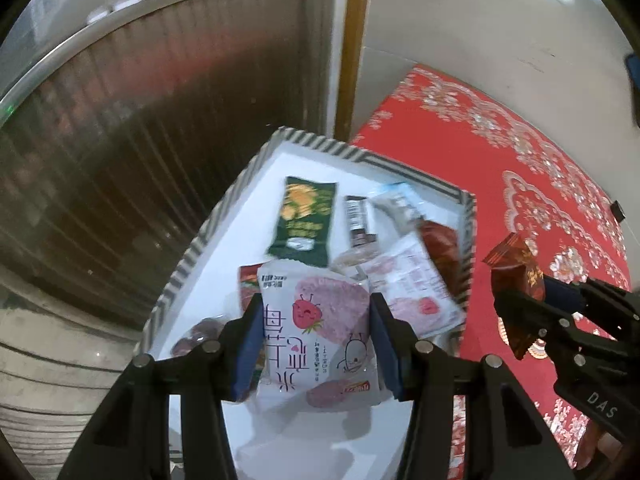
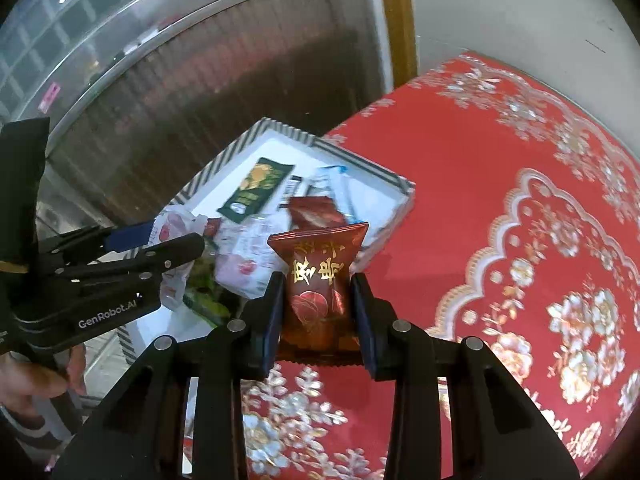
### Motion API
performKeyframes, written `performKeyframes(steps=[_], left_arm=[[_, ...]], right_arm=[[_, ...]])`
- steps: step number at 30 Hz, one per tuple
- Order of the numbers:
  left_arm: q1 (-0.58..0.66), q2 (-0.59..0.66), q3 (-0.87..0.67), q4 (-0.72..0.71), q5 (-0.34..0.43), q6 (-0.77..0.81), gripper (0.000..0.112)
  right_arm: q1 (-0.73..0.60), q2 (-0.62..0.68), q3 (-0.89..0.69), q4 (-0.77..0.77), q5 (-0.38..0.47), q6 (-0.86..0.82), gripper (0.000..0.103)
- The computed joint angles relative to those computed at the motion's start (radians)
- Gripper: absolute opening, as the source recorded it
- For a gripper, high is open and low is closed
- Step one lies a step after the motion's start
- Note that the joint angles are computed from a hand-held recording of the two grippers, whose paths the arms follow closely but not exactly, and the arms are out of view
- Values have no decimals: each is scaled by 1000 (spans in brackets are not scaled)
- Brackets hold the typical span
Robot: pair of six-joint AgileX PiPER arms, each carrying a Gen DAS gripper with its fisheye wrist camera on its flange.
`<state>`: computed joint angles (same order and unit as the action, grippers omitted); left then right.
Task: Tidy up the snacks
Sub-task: 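Carry the rice cake packet and red-gold candy over the white box with both tools, then open both tools to drop the packets into the box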
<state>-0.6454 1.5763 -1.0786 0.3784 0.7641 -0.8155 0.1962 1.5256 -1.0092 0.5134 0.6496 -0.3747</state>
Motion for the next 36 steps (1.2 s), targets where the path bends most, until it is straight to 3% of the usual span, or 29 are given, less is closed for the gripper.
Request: performKeyframes(steps=[12, 26, 31, 34, 36], left_arm=[[56, -39, 82, -4, -30, 14, 53], [39, 11, 45, 25, -10, -4, 54], [43, 43, 40, 0, -12, 1, 67], [46, 49, 38, -6, -15, -4, 78], [43, 47, 40, 1, -23, -11, 79]], right_arm=[[128, 143, -169, -61, 14, 65, 32], [150, 344, -382, -103, 83, 110, 34], [120, 350, -382, -16, 92, 74, 50], [119, 325, -363, -5, 80, 66, 52], [120, 311, -353, -10, 74, 68, 52]])
